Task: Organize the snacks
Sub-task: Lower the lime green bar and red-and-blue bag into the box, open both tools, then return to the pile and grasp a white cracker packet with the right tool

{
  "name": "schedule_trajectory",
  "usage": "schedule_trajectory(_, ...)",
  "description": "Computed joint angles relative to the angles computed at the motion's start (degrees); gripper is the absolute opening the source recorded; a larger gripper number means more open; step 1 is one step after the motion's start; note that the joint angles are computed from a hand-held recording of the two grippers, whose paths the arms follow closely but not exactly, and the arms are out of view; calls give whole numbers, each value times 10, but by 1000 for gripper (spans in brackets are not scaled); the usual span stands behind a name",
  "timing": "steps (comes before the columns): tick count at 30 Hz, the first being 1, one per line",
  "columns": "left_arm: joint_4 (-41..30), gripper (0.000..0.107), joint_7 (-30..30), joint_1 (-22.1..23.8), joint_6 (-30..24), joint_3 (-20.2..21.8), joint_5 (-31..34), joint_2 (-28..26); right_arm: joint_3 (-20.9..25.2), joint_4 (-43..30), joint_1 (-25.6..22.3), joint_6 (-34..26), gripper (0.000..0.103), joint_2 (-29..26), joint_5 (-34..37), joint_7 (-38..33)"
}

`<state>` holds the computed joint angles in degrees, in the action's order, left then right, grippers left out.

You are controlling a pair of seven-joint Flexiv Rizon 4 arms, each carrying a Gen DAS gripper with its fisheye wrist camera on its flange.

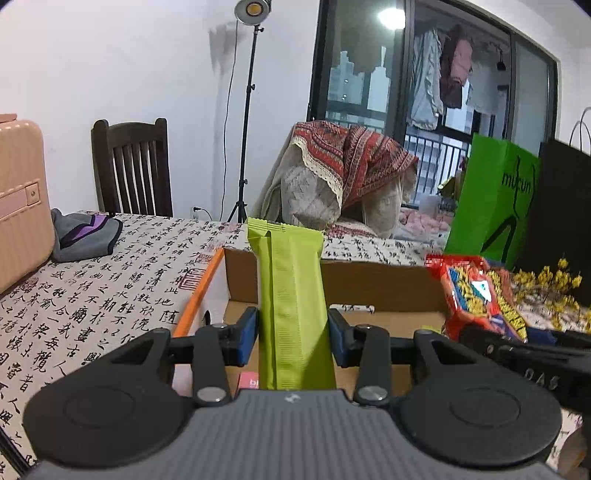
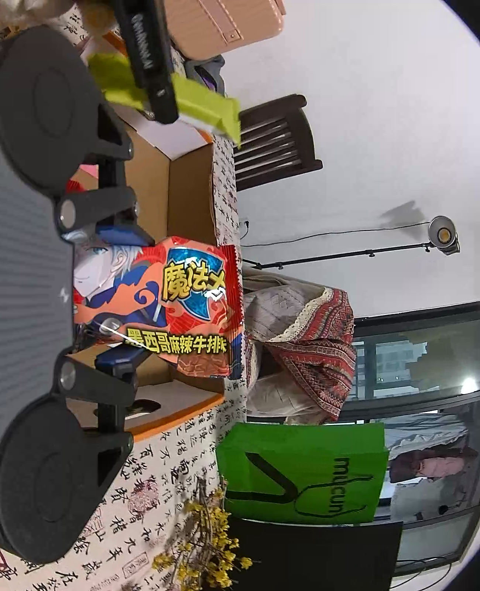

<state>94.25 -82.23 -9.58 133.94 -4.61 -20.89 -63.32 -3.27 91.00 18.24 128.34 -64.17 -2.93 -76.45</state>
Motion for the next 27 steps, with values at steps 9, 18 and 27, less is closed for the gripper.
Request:
schedule_trajectory(9, 24, 103, -29, 16, 63, -12, 39, 6, 22, 15, -25, 32, 103, 4, -29, 12)
schedule_trajectory(18, 47, 103, -41, 17, 60, -14, 32, 26, 10, 33, -16, 54, 103, 20, -9, 6)
schedule_trajectory(27, 131, 103, -81, 25, 102, -12, 59, 81, 7, 125, -4, 107, 103, 78, 16, -42)
